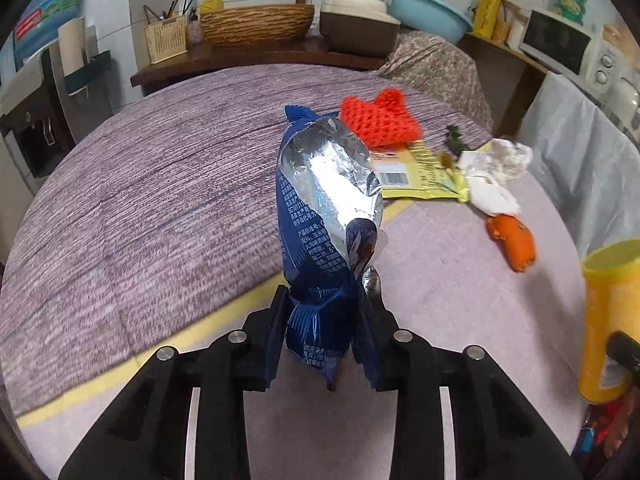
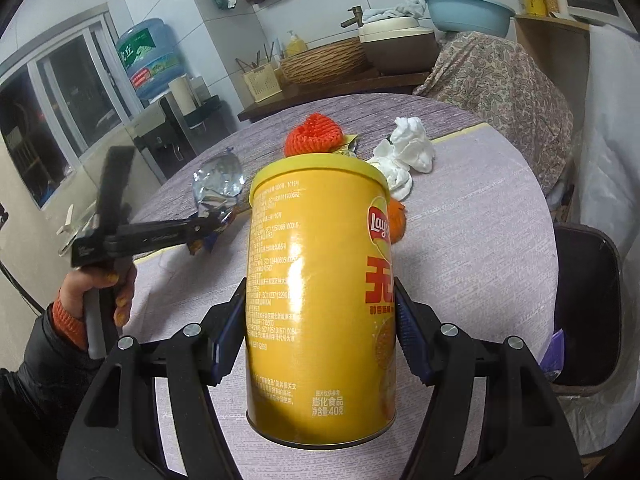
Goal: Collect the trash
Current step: 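Grasp the blue snack wrapper with the left tool while the right tool holds the can, then carry the wrapper and can over the black bin and open both tools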
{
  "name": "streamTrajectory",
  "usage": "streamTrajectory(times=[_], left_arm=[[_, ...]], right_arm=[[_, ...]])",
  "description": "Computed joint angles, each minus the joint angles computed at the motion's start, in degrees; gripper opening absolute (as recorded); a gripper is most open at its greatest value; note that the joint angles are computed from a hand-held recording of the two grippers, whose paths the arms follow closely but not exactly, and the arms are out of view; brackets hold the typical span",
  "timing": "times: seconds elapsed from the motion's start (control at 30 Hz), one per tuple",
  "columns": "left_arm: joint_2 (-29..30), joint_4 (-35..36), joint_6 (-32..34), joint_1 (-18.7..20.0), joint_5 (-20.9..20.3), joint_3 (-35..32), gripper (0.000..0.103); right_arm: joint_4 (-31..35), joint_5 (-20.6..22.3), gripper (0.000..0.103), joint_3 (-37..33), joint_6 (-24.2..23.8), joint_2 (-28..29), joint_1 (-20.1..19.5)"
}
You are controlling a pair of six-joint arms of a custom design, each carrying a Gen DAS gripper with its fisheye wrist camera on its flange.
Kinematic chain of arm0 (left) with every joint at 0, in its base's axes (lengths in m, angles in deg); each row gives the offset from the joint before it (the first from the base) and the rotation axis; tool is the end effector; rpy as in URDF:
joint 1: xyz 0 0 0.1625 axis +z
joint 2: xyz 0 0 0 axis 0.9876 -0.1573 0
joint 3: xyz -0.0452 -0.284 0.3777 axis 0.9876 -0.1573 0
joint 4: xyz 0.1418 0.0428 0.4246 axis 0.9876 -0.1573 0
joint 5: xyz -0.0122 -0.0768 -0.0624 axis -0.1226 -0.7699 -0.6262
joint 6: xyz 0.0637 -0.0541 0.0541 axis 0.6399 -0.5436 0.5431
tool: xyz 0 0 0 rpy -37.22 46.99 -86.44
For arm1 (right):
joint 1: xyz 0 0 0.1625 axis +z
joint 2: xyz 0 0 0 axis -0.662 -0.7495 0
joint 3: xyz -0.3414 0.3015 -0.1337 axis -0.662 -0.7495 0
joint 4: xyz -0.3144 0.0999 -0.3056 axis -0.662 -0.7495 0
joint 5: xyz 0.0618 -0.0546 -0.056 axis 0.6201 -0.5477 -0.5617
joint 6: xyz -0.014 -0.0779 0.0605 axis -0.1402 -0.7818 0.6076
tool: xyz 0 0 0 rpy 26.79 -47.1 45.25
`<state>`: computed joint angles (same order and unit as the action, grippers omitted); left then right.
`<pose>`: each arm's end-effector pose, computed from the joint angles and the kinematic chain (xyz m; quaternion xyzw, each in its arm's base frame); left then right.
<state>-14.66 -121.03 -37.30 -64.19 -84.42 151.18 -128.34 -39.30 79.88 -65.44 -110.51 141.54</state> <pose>-0.4449 -0.3526 0.2186 -0.1084 0.8228 -0.4029 0.3860 0.2249 -0.4685 0.4526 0.4481 -0.8861 0.1181 0.0040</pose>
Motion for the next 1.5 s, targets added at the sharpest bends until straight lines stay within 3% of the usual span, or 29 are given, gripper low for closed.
streamTrajectory(times=[0.1, 0.23, 0.43, 0.57, 0.73, 0.83, 0.97, 1.3, 1.4, 1.5], left_arm=[[2.43, -0.86, 1.75, -1.94, 1.24, -1.27, 0.032], [5.37, -9.73, 10.39, -2.25, 3.03, -2.07, 0.032], [11.99, -28.62, 31.21, 0.11, 4.08, -5.24, 0.032], [17.14, -39.60, 44.38, 3.12, 2.94, -9.45, 0.032], [24.85, -50.59, 58.79, 7.09, -2.19, -18.05, 0.032], [30.20, -51.63, 63.80, 9.00, -5.40, -24.92, 0.032], [37.55, -46.00, 66.83, 11.31, -6.61, -35.21, 0.032], [47.19, -33.06, 65.49, 16.98, -11.07, -50.22, 0.034], [48.70, -31.04, 65.30, 17.50, -9.81, -52.63, 0.042], [49.09, -31.31, 65.91, 17.22, -8.17, -52.75, 0.056]], right_arm=[[-0.79, 1.41, 0.067, 0.73, -0.36, -0.95, -1.94], [-0.94, 3.09, 0.067, 0.61, 0.11, -2.07, -4.82], [-4.19, 3.26, 0.067, -1.39, 2.15, -2.35, -9.54], [-10.11, 1.42, 0.067, -3.45, 4.15, -1.74, -12.67], [-19.29, -3.44, 0.067, -6.16, 4.42, 0.65, -15.27], [-21.67, -5.26, 0.067, -8.13, 5.40, 2.40, -17.08], [-22.22, -5.49, 0.067, -9.67, 6.31, 3.59, -19.95], [-22.47, -6.18, 0.067, -12.08, 7.98, 6.58, -23.86], [-22.83, -6.72, 0.067, -12.56, 7.84, 7.68, -24.36], [-22.99, -6.87, 0.067, -13.02, 8.05, 8.94, -24.73]])
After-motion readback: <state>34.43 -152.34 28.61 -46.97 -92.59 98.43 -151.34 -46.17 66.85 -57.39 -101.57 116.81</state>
